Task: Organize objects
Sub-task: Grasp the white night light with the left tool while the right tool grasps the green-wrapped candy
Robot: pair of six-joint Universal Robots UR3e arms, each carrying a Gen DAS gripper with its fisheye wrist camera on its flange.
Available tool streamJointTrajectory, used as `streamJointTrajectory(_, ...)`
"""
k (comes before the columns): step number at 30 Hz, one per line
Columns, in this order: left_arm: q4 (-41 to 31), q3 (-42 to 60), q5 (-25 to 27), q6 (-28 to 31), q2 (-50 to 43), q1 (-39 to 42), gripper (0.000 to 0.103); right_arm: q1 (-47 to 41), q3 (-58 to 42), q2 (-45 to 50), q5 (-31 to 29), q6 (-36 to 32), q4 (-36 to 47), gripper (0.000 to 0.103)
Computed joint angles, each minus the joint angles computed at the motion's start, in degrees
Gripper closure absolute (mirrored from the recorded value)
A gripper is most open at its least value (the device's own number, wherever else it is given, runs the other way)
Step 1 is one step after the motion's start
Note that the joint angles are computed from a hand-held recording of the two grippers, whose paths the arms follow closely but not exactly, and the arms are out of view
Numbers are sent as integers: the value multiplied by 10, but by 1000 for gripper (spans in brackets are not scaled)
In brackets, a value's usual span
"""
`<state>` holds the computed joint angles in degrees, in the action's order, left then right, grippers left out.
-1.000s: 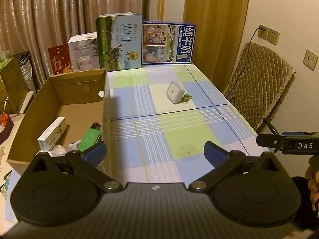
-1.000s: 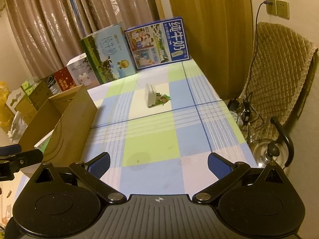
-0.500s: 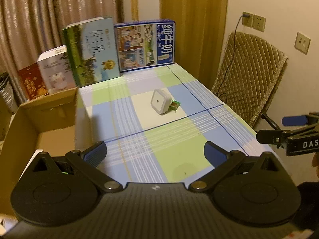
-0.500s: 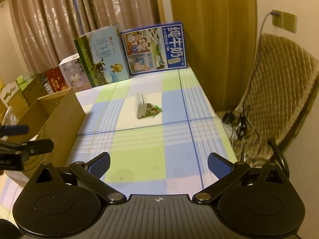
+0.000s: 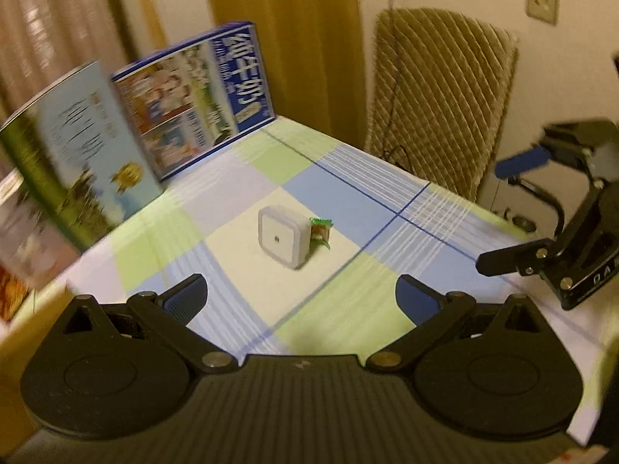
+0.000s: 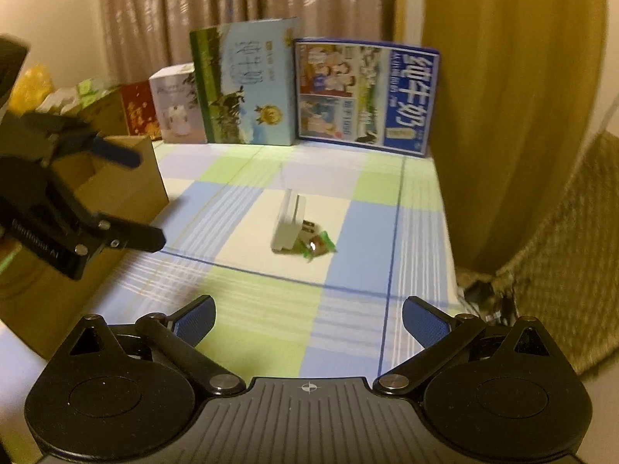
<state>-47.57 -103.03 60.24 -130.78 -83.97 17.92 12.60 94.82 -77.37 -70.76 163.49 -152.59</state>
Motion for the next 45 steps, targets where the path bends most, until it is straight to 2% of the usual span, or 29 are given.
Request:
streamJointTrajectory(5,15,90,4,62,-125,-28,1,-4,-92,109,31,-75,-6,5)
streamJointTrajectory(8,9,149,9,85,-191,-42,1,-4,-157,170,37,-79,2,14)
streamJointTrajectory(15,-17,271,48,125,-315,-78,5,6,-287,282,38,-124,46,18)
streamJointTrajectory(21,-73,378,37,119,-399,-93,7,12,-367,346,31,-130,76,20)
streamJointTrajectory(29,-115,477,38,147,-475,-106,9,11,-442,405,30,-139,102,22)
streamJointTrajectory(32,-118,493,36,155,-491,-109,16,11,-459,424,34,-145,99,24)
streamJointTrajectory(35,-124,507,33,157,-505,-107,29,10,-476,439,40,-150,102,26)
streamJointTrajectory(37,-137,521,30,158,-513,-104,41,10,-494,451,42,-152,110,28)
streamJointTrajectory(41,-179,544,23,149,-518,-93,42,11,-529,477,49,-150,115,33)
streamJointTrajectory(45,-186,540,32,129,-506,-85,42,17,-589,510,46,-152,142,40)
